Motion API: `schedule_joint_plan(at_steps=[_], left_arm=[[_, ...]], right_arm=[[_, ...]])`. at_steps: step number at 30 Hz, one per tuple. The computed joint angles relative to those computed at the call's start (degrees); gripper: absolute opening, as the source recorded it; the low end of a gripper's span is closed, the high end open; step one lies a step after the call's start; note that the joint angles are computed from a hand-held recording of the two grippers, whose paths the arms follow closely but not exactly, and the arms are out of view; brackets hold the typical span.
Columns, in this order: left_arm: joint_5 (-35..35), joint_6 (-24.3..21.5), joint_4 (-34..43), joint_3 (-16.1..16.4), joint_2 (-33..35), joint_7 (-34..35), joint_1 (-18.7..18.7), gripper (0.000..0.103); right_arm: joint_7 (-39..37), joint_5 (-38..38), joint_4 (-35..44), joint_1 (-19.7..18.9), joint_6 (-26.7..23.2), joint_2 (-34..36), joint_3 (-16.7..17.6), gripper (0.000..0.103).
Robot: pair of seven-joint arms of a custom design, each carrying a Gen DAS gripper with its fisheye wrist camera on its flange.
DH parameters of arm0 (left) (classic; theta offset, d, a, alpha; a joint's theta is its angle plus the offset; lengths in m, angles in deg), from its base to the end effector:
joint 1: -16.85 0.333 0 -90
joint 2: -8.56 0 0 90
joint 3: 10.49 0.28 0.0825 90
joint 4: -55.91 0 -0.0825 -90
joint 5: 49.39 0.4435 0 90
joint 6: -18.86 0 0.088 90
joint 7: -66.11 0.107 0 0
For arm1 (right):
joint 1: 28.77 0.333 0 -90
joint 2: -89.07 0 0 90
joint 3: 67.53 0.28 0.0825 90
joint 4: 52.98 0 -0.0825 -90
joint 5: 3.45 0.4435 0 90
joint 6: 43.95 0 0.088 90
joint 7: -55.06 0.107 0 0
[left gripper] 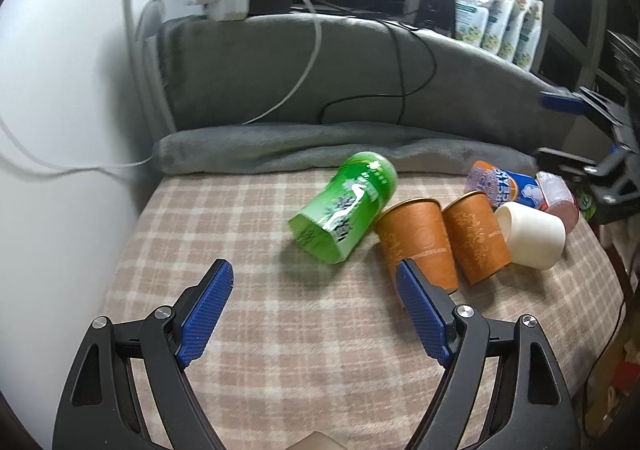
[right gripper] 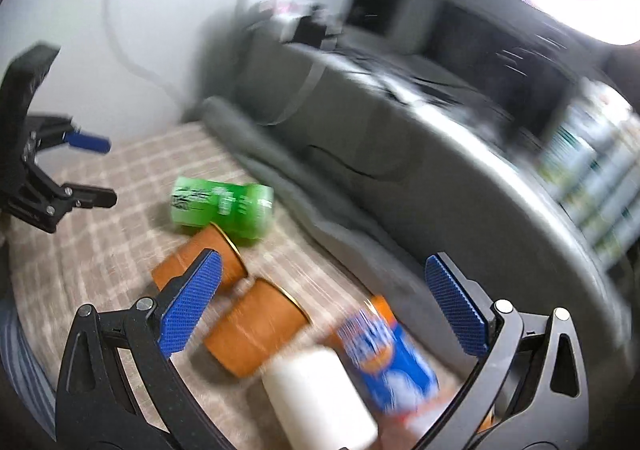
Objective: Flip cup upright
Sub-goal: 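Move the right gripper down over the lying green tea bottle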
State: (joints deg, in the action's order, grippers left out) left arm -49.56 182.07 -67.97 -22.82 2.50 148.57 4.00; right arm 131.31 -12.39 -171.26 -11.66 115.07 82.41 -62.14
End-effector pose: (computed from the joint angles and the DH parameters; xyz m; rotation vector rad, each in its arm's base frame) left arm 0.5615 -0.2665 0.4721 -1.5229 2.0949 -0.9344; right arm 0.5792 0.2491 0.5254 -2.2699 0.9767 -0.8269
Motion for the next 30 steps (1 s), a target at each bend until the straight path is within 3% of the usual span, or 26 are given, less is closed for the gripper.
schedule_joint_plan(at_steps=[2, 8, 12, 15, 22, 30], left_arm=[[0.1, -0.2, -0.8, 0.1, -0.7, -1.0, 0.3, 0.083], [3.7, -0.1, -2.8, -0.3, -1.9, -5.2, 1.5, 0.083], [2.1, -0.3, -3.2, 0.5, -1.9, -4.7, 1.2, 0.083], [1.2, -0.2, -3.4, 0.6, -2.0, -4.2, 1.1, 0.083], [-2.4, -0.2, -3.2, 1.3, -1.6, -1.9, 0.8, 0.083], [-3.8, -0.4, -2.7, 1.3, -0.8, -1.7, 1.3, 0.083]], right_arm=[[-8.5, 4.8, 6.0, 1.5, -4.1, 5.0, -0.3, 0.103], [-22.0, 7.4, 22.6, 2.5, -16.0, 17.9, 1.4, 0.098], [-28.7, 6.4, 32.4, 3.7, -24.7, 25.0, 1.7, 0.097], [-32.3, 3.9, 39.3, 5.4, -31.4, 30.3, 1.2, 0.091], [-35.9, 0.0, 48.2, 8.2, -36.5, 37.9, -0.4, 0.087], [-37.9, 1.7, 57.5, 9.3, -41.3, 45.0, -0.8, 0.087]])
